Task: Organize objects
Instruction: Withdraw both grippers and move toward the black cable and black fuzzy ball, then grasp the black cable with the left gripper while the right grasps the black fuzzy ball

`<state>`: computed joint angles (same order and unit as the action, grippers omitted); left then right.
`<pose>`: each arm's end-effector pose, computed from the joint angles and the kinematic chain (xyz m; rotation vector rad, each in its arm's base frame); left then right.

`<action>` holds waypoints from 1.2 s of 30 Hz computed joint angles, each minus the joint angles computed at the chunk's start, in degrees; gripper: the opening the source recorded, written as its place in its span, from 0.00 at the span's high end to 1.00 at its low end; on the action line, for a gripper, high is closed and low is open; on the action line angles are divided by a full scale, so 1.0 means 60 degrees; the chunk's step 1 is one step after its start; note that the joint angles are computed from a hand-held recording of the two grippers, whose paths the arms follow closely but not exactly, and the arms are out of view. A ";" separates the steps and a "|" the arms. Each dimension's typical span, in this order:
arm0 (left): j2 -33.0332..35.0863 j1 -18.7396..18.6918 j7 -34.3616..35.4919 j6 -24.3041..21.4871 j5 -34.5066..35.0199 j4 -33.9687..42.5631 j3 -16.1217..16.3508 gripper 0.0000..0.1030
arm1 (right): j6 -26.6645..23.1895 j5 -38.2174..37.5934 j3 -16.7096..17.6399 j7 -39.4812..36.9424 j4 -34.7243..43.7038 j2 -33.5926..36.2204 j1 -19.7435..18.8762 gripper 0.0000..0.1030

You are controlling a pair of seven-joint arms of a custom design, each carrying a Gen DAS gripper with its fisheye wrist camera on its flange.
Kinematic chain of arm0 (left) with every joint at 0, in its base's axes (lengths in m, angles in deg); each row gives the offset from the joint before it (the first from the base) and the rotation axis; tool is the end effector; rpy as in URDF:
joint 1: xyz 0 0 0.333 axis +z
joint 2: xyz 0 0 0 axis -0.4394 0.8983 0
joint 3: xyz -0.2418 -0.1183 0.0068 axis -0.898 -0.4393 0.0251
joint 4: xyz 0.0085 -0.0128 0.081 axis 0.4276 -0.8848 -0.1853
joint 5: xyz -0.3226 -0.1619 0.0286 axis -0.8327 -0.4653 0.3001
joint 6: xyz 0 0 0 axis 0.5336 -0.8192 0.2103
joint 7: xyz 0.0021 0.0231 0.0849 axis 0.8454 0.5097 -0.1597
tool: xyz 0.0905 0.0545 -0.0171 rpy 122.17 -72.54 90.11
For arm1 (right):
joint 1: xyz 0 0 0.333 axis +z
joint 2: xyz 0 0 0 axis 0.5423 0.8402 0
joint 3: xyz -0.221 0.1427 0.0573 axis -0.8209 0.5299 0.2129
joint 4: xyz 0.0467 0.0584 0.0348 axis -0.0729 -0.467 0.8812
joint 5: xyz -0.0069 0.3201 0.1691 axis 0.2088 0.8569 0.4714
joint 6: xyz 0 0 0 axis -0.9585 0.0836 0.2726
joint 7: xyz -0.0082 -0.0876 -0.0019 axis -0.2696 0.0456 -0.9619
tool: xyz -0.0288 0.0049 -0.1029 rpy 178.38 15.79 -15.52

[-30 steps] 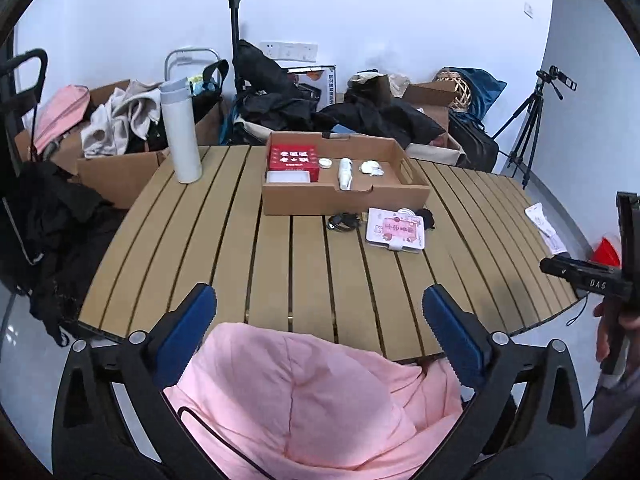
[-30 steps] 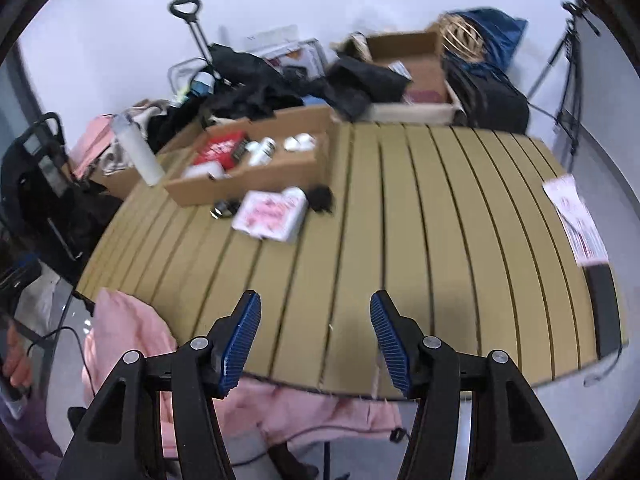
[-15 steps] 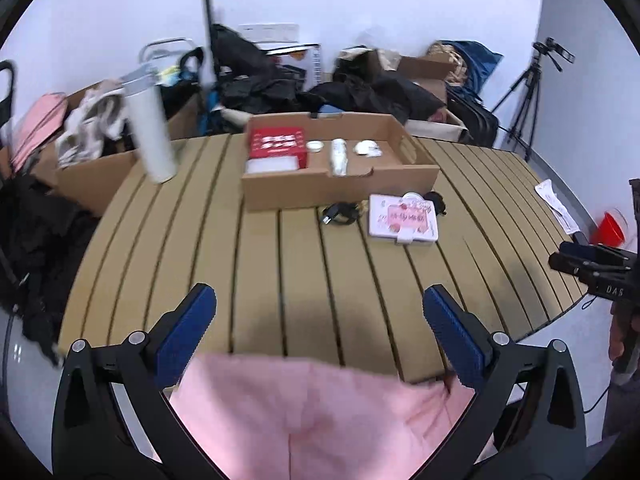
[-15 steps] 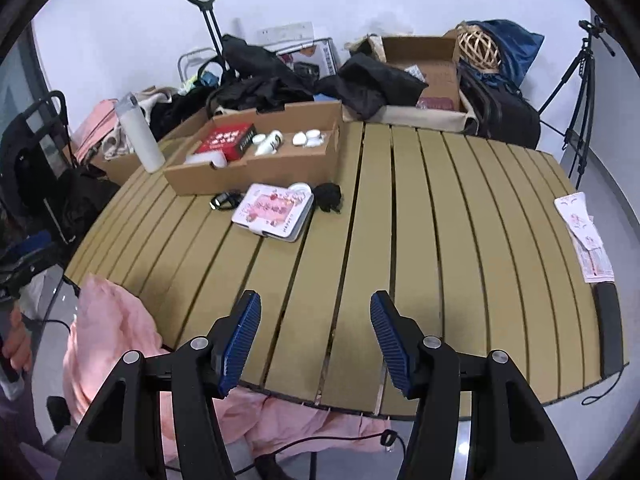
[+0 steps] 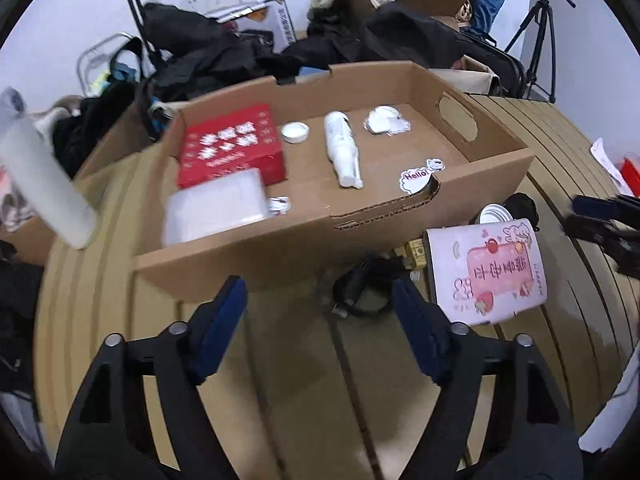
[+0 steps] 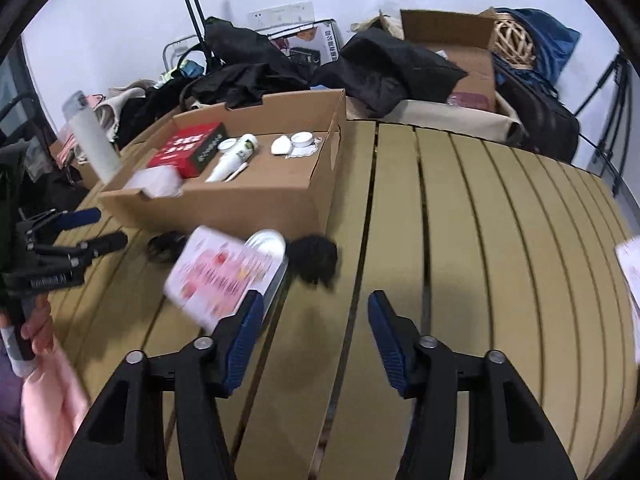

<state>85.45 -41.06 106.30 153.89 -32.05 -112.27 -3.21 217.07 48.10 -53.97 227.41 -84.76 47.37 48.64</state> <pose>0.4733 -0.2541 0.4350 -1.2301 2.4086 -0.7751 0.3608 0.1950 0.4417 -1.6424 1.9716 -0.5687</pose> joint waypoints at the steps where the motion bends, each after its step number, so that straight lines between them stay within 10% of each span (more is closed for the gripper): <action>1: 0.0174 -0.0006 0.0012 -0.0086 -0.0067 0.0143 0.0005 0.34 | 0.0240 -0.0077 -0.0057 0.0012 0.0121 0.0350 -0.0158 0.52; 6: 0.0564 -0.0004 -0.0179 0.0189 0.0069 0.0273 -0.0001 0.38 | 0.1768 -0.0014 -0.0459 -0.0010 0.0172 0.1363 -0.0449 0.53; 10: 0.0761 -0.0060 0.0544 -0.0559 -0.0794 0.0595 -0.0030 0.80 | 0.2676 0.0328 -0.0679 -0.0313 -0.0018 0.1551 -0.0358 0.65; 17: 0.0263 -0.0246 0.0572 -0.0271 -0.0930 -0.0019 -0.0137 0.88 | 0.3098 0.1018 -0.0720 -0.0756 -0.0424 0.1305 -0.0232 0.72; 24: -0.2183 -0.0659 0.0860 0.0322 -0.1842 -0.1785 0.0123 0.95 | 0.2432 0.1883 -0.0804 -0.1022 -0.1336 -0.0452 0.0264 0.98; 36: -0.5691 -0.0846 -0.0471 -0.0343 -0.2501 -0.4060 0.0119 0.95 | 0.0055 0.2379 -0.0384 -0.0834 -0.2450 -0.3456 0.1336 0.98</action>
<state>51.31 -46.14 103.47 151.83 -47.06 -136.63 -2.50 217.40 62.37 -56.27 222.41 -99.46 26.63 56.66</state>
